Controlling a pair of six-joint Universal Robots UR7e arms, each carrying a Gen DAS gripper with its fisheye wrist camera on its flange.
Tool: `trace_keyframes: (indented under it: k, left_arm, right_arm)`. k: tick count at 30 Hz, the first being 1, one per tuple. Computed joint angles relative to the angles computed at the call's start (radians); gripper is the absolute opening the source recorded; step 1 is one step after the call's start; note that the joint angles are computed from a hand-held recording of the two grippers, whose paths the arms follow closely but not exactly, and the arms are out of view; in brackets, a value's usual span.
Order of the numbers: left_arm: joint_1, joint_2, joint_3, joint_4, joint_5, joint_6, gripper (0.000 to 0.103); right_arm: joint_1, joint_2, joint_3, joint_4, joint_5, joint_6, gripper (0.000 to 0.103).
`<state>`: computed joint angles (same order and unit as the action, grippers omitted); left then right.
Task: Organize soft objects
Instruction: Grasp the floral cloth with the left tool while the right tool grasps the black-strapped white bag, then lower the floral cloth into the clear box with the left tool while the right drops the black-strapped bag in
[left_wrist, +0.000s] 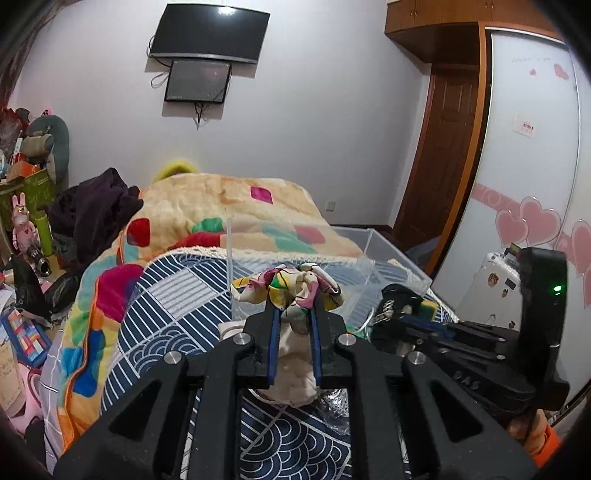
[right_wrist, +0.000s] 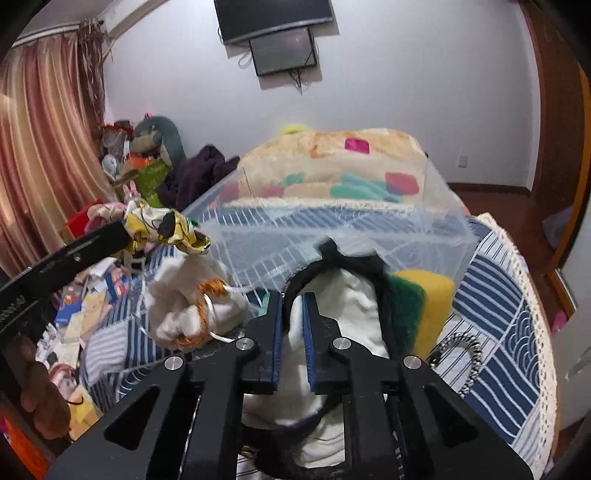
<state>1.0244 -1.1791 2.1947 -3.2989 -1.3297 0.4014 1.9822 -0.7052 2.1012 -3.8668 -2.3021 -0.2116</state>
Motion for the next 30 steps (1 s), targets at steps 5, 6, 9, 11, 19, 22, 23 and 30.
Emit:
trace_keyframes:
  k: [5,6,9,11,19,22,23,30]
  left_arm:
    - [-0.009,-0.017,0.005,-0.012,-0.008,0.0,0.014]
    - [-0.013,-0.021,0.005,-0.013,-0.009,0.003,0.014]
    - [-0.023,-0.024,-0.003,-0.012,-0.01,0.009,0.014]
    - [-0.028,-0.021,-0.007,-0.018,-0.01,0.013,0.014]
    - [-0.025,0.002,-0.063,0.015,-0.035,0.008,0.014]
    - [-0.019,0.018,-0.083,0.03,-0.031,0.009,0.014]
    - [-0.016,0.023,-0.089,0.034,-0.029,0.007,0.014]
    - [0.001,0.068,-0.139,0.091,-0.026,-0.007,0.014]
  right_arm:
    - [0.036,-0.007,0.002,-0.086,-0.027,-0.046,0.009]
    - [0.042,-0.005,0.0,-0.106,-0.036,-0.059,0.009]
    - [0.058,-0.009,-0.002,-0.146,-0.045,-0.086,0.009]
    - [0.064,-0.012,-0.01,-0.162,-0.048,-0.105,0.009]
    - [0.069,-0.022,-0.046,-0.178,-0.012,-0.159,0.009]
    - [0.06,-0.023,-0.058,-0.161,0.02,-0.166,0.009]
    - [0.058,-0.019,-0.062,-0.155,0.026,-0.165,0.009]
    - [0.019,-0.01,-0.054,-0.117,0.087,-0.111,0.009]
